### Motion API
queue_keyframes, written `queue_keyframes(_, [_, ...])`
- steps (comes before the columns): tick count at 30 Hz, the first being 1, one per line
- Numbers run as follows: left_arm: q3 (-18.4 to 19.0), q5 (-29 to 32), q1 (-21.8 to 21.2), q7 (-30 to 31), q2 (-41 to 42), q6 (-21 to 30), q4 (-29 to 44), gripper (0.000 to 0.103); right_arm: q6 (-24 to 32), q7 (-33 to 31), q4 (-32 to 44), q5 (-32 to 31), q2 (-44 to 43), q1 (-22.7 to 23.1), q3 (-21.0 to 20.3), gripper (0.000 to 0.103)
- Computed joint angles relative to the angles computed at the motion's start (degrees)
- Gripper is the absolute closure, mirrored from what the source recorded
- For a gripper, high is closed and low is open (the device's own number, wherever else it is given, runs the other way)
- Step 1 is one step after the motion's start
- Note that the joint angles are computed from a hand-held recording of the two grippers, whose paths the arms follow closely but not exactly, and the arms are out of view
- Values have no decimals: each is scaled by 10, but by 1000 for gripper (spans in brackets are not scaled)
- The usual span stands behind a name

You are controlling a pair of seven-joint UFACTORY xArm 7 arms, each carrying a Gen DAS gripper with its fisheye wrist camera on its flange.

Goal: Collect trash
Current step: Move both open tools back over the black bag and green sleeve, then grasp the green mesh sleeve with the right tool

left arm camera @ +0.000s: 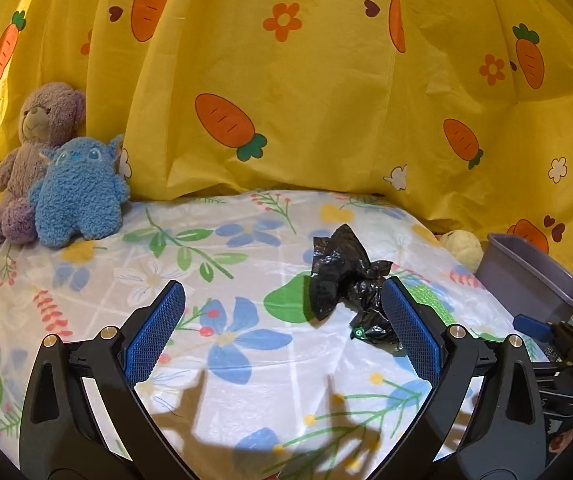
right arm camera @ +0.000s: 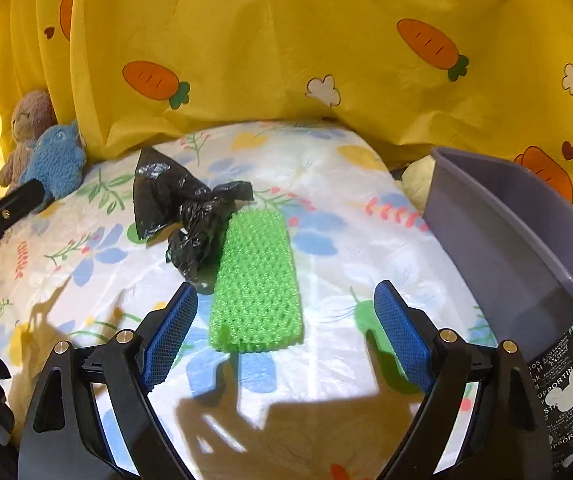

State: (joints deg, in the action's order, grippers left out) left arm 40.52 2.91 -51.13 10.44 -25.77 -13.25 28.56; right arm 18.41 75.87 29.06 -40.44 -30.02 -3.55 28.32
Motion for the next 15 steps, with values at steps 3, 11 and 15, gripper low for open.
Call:
queue_keyframes(3, [23,1,-22,4,-1,4,5,6,13,5,25,-5,43,-6,4,17])
queue_keyframes(11, [70,-12,-83,35,-4,13,14,6,33,-18,67,-1,123,57,-64,34])
queue_keyframes(15, [78,-26,-101,52,-7,16,15,6,34,-28,71,1,137,86,-91,49])
